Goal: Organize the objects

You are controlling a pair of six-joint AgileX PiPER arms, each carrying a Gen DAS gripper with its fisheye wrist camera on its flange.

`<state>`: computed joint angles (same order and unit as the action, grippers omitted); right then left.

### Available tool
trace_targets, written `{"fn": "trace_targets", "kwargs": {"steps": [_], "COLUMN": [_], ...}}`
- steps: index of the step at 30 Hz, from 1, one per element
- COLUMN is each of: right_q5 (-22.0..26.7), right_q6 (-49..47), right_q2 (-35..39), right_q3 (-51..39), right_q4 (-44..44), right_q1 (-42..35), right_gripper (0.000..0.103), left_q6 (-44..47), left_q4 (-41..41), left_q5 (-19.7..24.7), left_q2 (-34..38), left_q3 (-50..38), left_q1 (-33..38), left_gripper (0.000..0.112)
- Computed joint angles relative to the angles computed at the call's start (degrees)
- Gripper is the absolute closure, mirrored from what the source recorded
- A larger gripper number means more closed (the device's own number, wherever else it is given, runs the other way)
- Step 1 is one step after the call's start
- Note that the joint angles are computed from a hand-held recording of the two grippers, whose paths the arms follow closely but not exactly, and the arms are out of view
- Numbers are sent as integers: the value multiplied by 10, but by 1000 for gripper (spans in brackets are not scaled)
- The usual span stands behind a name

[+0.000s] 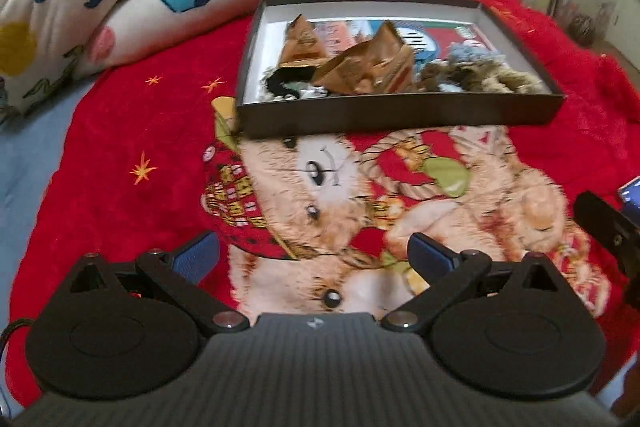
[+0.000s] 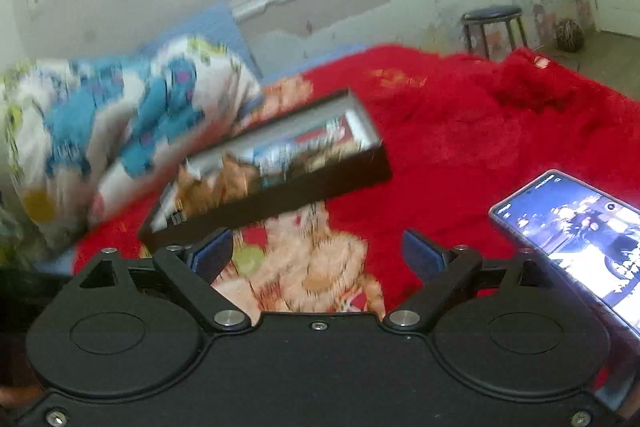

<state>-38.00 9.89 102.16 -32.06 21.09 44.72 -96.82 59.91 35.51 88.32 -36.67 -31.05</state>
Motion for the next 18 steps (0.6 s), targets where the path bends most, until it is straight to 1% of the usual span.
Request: {"fn": "trace_targets", "kwargs": {"steps": [1,2,5,8,10,11,13,15,18], "right_q5": [1,5,19,24,40,48,52,54,58], "right_q6": [-40,-58,-41,-85,-98,-102,-118,-120,-115], "right_q2": [3,4,3,2,9,16,27,33,40], "right_q3": [-6,-11,-16,-22,-39,-54,-69,-76,-82], "right_q4": [32,46,34,73,89,95,125,130,125], "right_q1": [12,18,16,31,31,28,31,33,35], "right_gripper": [12,12,12,11,10,7,5,4,3], "left_q6": [-2,-1,3,5,49,70,76,70,86], "left_q4": [1,1,-2,0,-29,-42,-48,-45,-56], "left_q5": [2,-1,-16,-19,-27,-36,-47,-52,-59], "left_q2": [-1,-3,-11,-16,-19,-23,-32,-38,-37], "left_q3": [2,6,15,21,15,15,19,23,22], "left_q1": [2,5,14,13,23,30,35,40,53], "left_gripper": [9,9,9,9,9,9,9,9,9]}}
